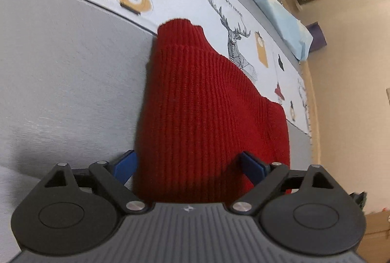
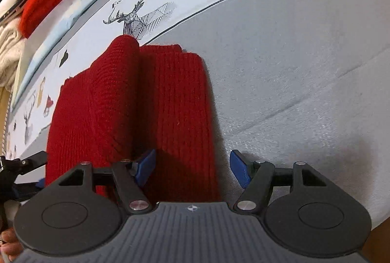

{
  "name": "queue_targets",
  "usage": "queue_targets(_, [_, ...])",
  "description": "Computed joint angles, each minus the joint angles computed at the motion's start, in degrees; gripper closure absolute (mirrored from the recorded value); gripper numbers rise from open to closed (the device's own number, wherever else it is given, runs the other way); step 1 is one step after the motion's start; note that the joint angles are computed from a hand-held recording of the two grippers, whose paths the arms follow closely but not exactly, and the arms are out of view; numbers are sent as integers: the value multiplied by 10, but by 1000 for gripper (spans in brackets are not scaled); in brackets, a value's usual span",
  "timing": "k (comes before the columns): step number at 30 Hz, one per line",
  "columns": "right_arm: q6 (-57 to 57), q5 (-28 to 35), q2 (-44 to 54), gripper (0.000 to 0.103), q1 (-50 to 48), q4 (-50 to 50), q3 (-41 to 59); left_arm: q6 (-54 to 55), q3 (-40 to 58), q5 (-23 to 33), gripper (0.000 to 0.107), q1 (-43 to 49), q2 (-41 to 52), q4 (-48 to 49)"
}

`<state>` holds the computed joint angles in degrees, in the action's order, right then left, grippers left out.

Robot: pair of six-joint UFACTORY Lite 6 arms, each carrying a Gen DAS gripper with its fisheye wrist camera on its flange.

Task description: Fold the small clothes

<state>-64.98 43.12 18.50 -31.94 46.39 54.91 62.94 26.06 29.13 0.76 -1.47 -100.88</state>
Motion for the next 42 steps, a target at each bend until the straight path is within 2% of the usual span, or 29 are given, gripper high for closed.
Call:
queue_targets(4, [6,18,20,39,2,13,12,36,33,-4,12,-20,57,-52])
queue_targets(9, [-9,26,11,60,10,37,5,6,65,-26,12,-36,75,-22])
queue_targets(12, [-14,25,-2,67,11,49,-6,1,64,-48,26,-44,53,-7])
queue_targets(14, [-26,24,-9,73,13,56,-12,-8,58,-72,46,-52,18,12])
queue_targets(15, [-35,27,-10,80,14,63,-13,-21,58,-98,48,-64,-6,39])
queue_targets(17, [-42,28,-9,85,19,73,-13,-56,56,-157,51,-96,-64,96])
queue_targets(21, [-63,8,-23,91,60,113,-32,-114,63,-212,52,-108,-126,205])
queue_targets(23, [-73,-10,-29,92,93,155,-43,-163,70,-217,52,-89,-131,271])
queue_targets(25, [-87,-32,-33,93,132,203,-52,-175,73,-204,52,-54,-130,290])
queue_targets(31, [-168,-107,-22,94,248,352,-55,-46,103,-153,51,62,-88,235])
queue_targets(33, [-199,-130,-21,94,282,398,-56,-45,111,-139,49,96,-73,244])
queue_targets(35, [-219,-152,-19,93,312,425,-54,-83,115,-155,47,111,-62,279])
queue_targets(37, [-204,-172,-15,87,332,424,-49,-65,105,-184,47,122,-73,273])
queue_targets(38, [-192,-182,-17,83,339,421,-51,-66,106,-180,47,134,-77,287])
queue_targets(39, [-179,-190,-16,73,344,418,-49,-85,109,-168,47,147,-81,315])
queue_targets(42, [-220,-191,-58,62,340,458,-77,-68,96,-110,47,196,-114,332])
